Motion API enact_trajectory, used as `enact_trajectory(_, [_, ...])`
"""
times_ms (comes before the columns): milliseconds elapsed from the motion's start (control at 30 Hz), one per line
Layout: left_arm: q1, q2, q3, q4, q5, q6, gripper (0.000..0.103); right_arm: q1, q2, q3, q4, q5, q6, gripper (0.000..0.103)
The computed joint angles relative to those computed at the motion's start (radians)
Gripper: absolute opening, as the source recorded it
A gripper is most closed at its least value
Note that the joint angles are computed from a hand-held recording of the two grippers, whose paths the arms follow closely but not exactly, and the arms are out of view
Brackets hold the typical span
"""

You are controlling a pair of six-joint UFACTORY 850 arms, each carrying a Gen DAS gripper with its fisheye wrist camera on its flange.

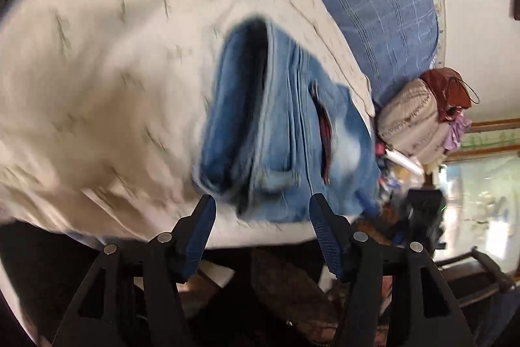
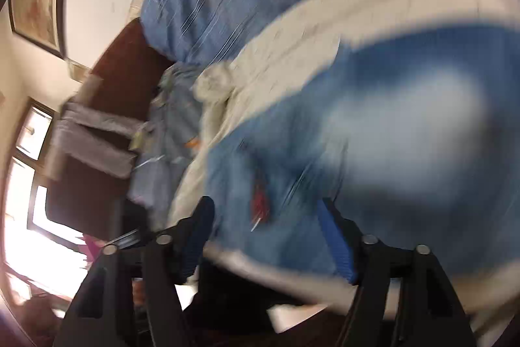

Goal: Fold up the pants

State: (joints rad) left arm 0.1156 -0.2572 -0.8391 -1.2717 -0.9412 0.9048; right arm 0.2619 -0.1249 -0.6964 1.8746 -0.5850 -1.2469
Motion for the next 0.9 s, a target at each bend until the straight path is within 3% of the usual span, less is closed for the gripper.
enact_trajectory(67, [-0.018, -0.026, -0.016, -0.01, 0.001, -0.003, 0.059, 0.027, -0.029, 0.021, -0.029, -0.074, 0.067, 0.071])
enact_trajectory(167, [-0.062, -0.074, -0.063, -0.013, 0.05, -0.016, 0.058, 0.063, -0.098, 0.014, 0.013, -0.099, 0.086, 0.07])
enact_trajectory(200, [-0.079, -0.092, -0.086, -0.005, 0.077, -0.028, 0.046, 0.064, -0.124, 0.01, 0.073, -0.102, 0.072, 0.07])
enact_trajectory(233, [-0.096, -0.109, -0.107, -0.005, 0.105, -0.026, 0.018, 0.059, -0.137, 0.012, 0.127, -0.111, 0.051, 0.07])
enact_trajectory(267, [-0.11, -0.119, -0.133, 0.029, 0.128, -0.051, 0.012, 0.047, -0.162, 0.01, 0.188, -0.142, 0.041, 0.059])
enact_trajectory(300, [-0.114, -0.136, -0.169, 0.052, 0.123, -0.082, 0.012, 0.043, -0.18, -0.001, 0.207, -0.147, 0.059, 0.032])
enact_trajectory(333, [-0.109, -0.128, -0.176, 0.043, 0.12, -0.084, 0.012, 0.046, -0.182, -0.015, 0.187, -0.11, 0.077, 0.022])
enact_trajectory(367, [-0.106, -0.112, -0.181, 0.025, 0.128, -0.071, 0.012, 0.054, -0.169, -0.026, 0.202, -0.085, 0.053, 0.018])
enact_trajectory(500, [-0.081, -0.043, -0.181, -0.035, 0.164, 0.031, 0.015, 0.069, -0.091, -0.002, 0.34, -0.116, -0.123, 0.016])
enact_trajectory(600, [-0.08, -0.084, -0.19, 0.065, 0.151, -0.036, 0.016, 0.071, -0.145, -0.027, 0.24, -0.094, -0.012, 0.016])
enact_trajectory(667, [-0.1, -0.107, -0.187, 0.189, 0.192, -0.139, 0.017, 0.065, -0.193, -0.038, 0.159, -0.067, 0.08, 0.016])
enact_trajectory(767, [-0.105, -0.152, -0.185, 0.186, 0.207, -0.141, 0.024, 0.045, -0.232, -0.01, 0.199, -0.142, 0.091, 0.016])
enact_trajectory(800, [-0.096, -0.151, -0.192, 0.185, 0.187, -0.138, 0.025, 0.041, -0.223, -0.002, 0.201, -0.147, 0.087, 0.021])
enact_trajectory(833, [-0.089, -0.144, -0.2, 0.184, 0.177, -0.129, 0.025, 0.043, -0.2, 0.004, 0.194, -0.115, 0.083, 0.022])
enact_trajectory(900, [-0.08, -0.108, -0.189, 0.166, 0.192, -0.05, 0.026, 0.032, -0.108, 0.051, 0.208, -0.033, 0.031, 0.036])
